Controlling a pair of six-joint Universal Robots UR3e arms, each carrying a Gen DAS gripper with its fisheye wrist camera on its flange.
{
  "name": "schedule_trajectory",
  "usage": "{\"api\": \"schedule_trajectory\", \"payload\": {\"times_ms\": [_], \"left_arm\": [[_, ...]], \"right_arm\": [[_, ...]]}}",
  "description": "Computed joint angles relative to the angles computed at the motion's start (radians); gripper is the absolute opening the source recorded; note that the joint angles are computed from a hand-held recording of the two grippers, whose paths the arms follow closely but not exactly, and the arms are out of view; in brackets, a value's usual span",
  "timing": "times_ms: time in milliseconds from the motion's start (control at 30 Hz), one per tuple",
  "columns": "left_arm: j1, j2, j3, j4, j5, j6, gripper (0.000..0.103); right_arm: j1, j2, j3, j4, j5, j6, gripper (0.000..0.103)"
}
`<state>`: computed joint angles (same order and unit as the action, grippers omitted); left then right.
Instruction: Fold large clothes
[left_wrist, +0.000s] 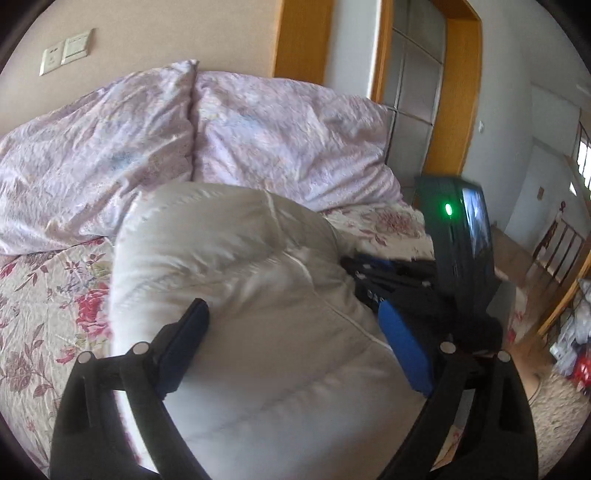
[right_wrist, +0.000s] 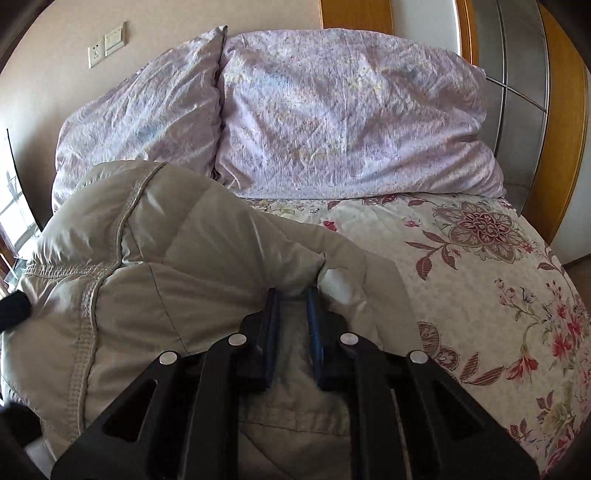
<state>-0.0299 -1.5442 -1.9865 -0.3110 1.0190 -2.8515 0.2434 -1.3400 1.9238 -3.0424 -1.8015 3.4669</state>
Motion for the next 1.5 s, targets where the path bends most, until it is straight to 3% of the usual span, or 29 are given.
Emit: {"api": "schedule_trajectory", "payload": {"times_ms": [233, 400, 467, 567, 967, 1267, 1333, 1433, 1500], "left_arm": [[0.014, -0.062, 0.125, 0.004, 0.106, -0.065, 0.096], [-0.069, -0.175, 0.228, -0.056, 0.260, -0.038, 0.097], [-0.118, -0.207, 0.214, 0.003, 0.359, -0.028, 0.101], [-0.150, -0.239, 0.188, 0.087, 0.425, -0.021, 0.101], [-0.172, -0.324, 0.141, 0.270, 0.473, -0.039, 0.101], [-0.214, -0.362, 0.183, 0.260, 0.547, -0.028, 0.101], [-0.205, -0.334, 0.194, 0.196, 0.533, -0.007, 0.101], [-0.129, -0.239, 0.166, 0.124, 0.416, 0.005, 0.101], [-0.088, -0.202, 0.161, 0.143, 0.387, -0.003, 0.101]], "right_arm": [[-0.004, 0.015, 0.020, -0.044, 0.004, 0.003, 0.015], [-0.007, 0.023, 0.032, -0.070, 0.013, -0.003, 0.015], [-0.005, 0.030, 0.033, -0.083, 0.013, -0.006, 0.015], [-0.007, 0.041, 0.031, -0.094, 0.016, -0.008, 0.015], [-0.047, 0.057, 0.060, -0.143, 0.089, 0.003, 0.015], [-0.065, 0.056, 0.033, -0.068, 0.122, 0.000, 0.015], [-0.048, 0.047, -0.021, 0.034, 0.092, -0.015, 0.015], [-0.024, -0.003, -0.132, 0.260, 0.045, 0.008, 0.016], [-0.045, -0.058, -0.110, 0.236, 0.095, 0.033, 0.016]]}}
